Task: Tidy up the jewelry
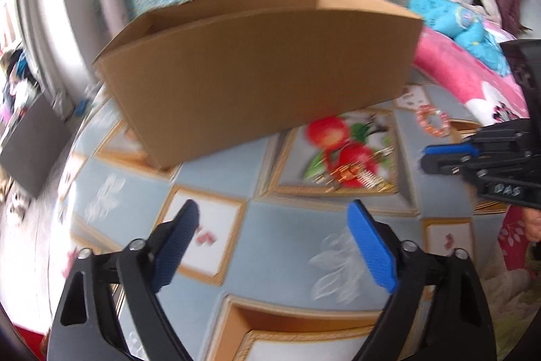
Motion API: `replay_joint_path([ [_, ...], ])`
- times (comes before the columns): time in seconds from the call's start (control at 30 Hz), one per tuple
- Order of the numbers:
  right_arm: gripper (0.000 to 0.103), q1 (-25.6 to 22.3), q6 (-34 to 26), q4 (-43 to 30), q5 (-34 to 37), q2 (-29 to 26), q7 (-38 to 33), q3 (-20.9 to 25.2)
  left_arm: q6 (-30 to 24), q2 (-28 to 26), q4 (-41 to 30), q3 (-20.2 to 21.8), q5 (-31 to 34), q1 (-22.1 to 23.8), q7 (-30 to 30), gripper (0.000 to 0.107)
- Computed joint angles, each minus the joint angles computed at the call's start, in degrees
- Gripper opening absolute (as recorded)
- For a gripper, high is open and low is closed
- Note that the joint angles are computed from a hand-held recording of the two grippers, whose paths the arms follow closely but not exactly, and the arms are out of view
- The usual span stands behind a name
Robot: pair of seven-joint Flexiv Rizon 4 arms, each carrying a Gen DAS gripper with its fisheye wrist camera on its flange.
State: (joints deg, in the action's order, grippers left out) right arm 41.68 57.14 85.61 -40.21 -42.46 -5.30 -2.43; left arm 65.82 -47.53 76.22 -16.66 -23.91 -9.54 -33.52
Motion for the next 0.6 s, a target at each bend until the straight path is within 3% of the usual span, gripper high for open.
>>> replay_joint_path([
  [0.23, 0.010, -0.1, 3.4, 2.7, -1.7, 1.3, 2.4, -1.1, -2.9, -2.0, -4.4, 2.3, 4.2, -3.9, 1.2, 0.040],
  [0.37, 0.010, -0.4, 4.9, 3.8, -2.3, 2.0, 3.4, -1.5, -3.1, -3.7, -7.0, 4.6, 7.4, -6.0, 1.0, 0.037],
  [0.6, 0.010, -0.6, 7.7, 6.8, -4.2, 3.7, 5.8, -2.2, -6.0, -3.6, -7.8, 3.9, 8.0, -5.8, 2.2, 0.037],
])
